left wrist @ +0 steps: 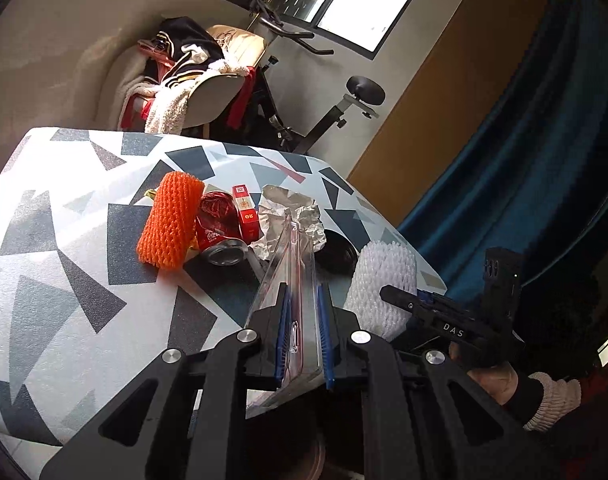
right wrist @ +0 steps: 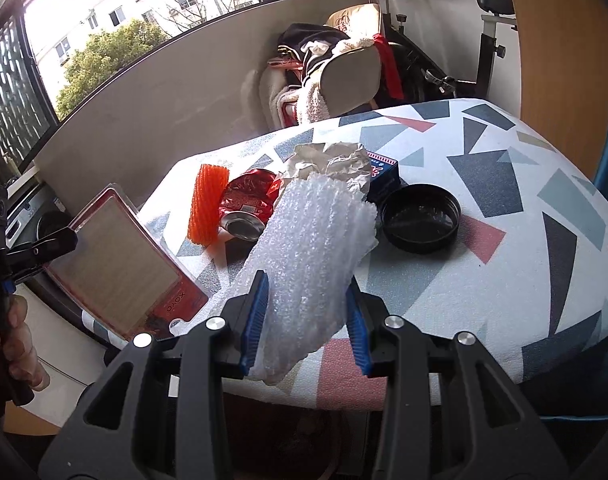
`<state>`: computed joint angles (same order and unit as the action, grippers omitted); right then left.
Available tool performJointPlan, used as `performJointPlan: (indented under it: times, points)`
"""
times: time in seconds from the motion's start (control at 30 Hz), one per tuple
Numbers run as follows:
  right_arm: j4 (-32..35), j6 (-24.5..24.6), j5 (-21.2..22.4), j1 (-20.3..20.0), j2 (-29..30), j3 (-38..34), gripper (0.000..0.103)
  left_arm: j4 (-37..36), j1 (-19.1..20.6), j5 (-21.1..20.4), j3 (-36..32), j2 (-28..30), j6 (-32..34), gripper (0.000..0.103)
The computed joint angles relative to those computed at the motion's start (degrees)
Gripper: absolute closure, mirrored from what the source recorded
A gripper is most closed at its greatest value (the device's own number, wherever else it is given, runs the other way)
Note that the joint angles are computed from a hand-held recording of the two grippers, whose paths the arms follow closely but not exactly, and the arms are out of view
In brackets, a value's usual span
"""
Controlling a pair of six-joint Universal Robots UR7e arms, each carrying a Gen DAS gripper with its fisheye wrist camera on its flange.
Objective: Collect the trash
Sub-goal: 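Carry the clear box over the bin and open the left tool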
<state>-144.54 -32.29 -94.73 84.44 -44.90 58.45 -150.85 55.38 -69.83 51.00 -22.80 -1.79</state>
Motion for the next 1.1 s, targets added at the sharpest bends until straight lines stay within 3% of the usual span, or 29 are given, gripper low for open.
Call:
performJointPlan:
  times: [0.37,0.47,0.67,0.83,1.1]
  points:
    - [-2.21,-2.56,1.19,-0.56,-4.74,8.03,0.064,-1.87,-2.10,-2.16,13.46,-5.57,-1.09,0.089]
    - [-2.18,-2.45,1.20,-0.71,-4.95,8.40,0.064,-0.72,-1.97,-4.03,15.04,-5.83,-1.49,0.089]
    - [-2.03,-2.35,1.14,-0.94,-4.84,8.52,0.064,3.17,-1.45,-3.34,14.50,-3.93,-1.61,0.089]
    - [-1.55,-2.03,0.57,-1.15,-4.29,7.95,0.064,5.84,-0.76,-1.29,13.36,-2.35,-1.04,0.089]
    - [-0.39,-1.60,0.04,-1.33,-3.67,7.46,0.063,10.69,-0.53,5.70,12.80,-0.12,3.08,0.089]
